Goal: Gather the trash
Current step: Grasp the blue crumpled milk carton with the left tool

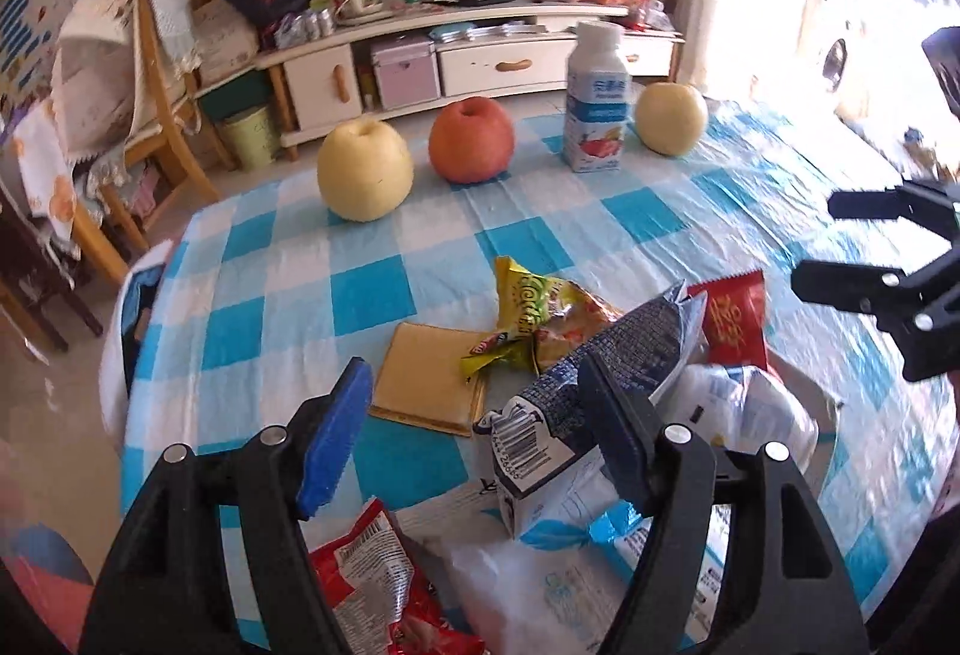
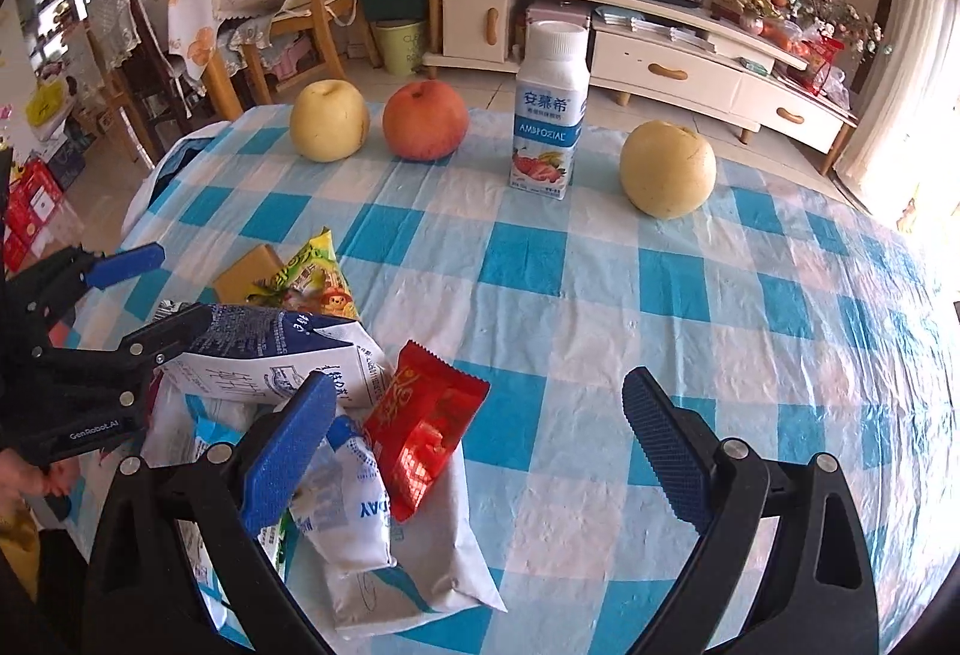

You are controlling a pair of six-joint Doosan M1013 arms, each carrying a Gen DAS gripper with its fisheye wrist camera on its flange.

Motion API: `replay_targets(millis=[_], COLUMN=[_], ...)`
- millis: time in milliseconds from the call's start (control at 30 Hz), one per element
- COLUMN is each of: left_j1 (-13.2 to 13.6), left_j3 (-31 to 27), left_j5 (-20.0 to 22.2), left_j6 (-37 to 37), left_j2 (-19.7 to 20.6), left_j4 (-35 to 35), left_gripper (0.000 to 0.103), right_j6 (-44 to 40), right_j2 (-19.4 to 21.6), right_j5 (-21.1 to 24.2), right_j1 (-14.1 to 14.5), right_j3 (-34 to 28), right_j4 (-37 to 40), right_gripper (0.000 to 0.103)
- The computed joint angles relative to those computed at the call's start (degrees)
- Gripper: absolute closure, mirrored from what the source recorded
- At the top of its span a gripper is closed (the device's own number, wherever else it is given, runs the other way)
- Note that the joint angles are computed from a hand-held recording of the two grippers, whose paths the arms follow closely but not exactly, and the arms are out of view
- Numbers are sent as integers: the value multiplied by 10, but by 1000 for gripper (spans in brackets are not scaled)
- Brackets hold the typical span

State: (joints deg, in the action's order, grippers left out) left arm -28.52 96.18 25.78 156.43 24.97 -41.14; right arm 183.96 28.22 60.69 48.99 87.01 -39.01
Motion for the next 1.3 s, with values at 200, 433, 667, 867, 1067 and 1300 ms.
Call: replay_targets(millis=[200,433,667,867,1067,1300], left_j1=[-8,-8,-25,-27,-34,-31], left_j3=[12,-2,20,12,32,44], left_j5=[4,112,117,93,29,-11], left_j6=[160,154,187,148,144,119], left_j2=[-12,-5,-11,-7,-12,-14], left_j4=[-17,25,70,59,63,26], left_gripper=[30,30,29,29,50,67], right_j6=[10,31,27,35,32,-19], right_j2=[-10,-20,-22,-22,-26,-19], right_j5=[-1,-5,-5,-11,-38,-56], right_j1=[-1,-1,1,0,-2,-3], right_j3=[16,31,33,35,40,32], right_j4=[15,19,18,17,25,52], right_gripper=[8,8,8,8,8,8])
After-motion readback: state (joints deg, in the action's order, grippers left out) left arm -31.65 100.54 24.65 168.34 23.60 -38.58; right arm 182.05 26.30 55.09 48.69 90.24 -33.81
